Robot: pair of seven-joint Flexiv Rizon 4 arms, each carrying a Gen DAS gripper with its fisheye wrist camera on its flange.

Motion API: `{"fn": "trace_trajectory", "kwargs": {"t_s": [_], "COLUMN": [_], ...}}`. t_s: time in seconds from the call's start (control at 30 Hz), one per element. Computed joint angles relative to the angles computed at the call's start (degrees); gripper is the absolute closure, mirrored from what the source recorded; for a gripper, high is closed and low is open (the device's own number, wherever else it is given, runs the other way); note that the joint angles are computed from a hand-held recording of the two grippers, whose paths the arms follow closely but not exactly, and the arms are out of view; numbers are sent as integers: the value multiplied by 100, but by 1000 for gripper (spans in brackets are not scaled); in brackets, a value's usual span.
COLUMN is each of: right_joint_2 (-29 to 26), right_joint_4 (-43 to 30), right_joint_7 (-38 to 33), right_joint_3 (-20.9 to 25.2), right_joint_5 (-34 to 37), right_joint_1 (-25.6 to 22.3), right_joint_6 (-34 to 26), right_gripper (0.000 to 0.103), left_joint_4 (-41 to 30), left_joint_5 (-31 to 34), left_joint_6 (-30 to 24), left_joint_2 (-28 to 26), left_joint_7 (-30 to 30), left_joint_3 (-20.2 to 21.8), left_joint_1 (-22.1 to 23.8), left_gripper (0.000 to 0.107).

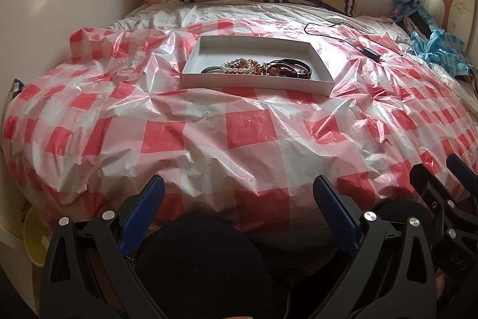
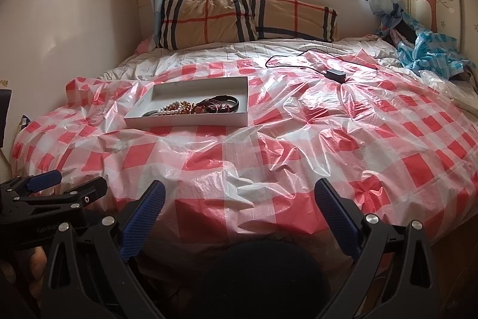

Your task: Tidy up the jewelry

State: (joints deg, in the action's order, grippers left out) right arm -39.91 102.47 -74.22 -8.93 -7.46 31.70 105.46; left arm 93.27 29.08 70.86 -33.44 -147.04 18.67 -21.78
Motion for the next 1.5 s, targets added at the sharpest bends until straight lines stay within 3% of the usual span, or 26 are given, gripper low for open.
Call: {"fn": "trace_trajectory", "kwargs": {"t_s": [1.5], "right_joint_2": [7], "right_joint_4": [-3], "right_joint_7": [-4], "right_joint_3": [-5], "right_joint_5": [4], "right_joint_1": [5], "right_joint_6": [-11], "right_gripper": [7], "left_joint_4": [45], "left_joint_5": [-52], "left_joint_6": [65], "left_joint_2": [71], "left_joint_7": [24], "left_joint_3": [-34], "left_joint_1": [-2], "left_gripper": [11]}}
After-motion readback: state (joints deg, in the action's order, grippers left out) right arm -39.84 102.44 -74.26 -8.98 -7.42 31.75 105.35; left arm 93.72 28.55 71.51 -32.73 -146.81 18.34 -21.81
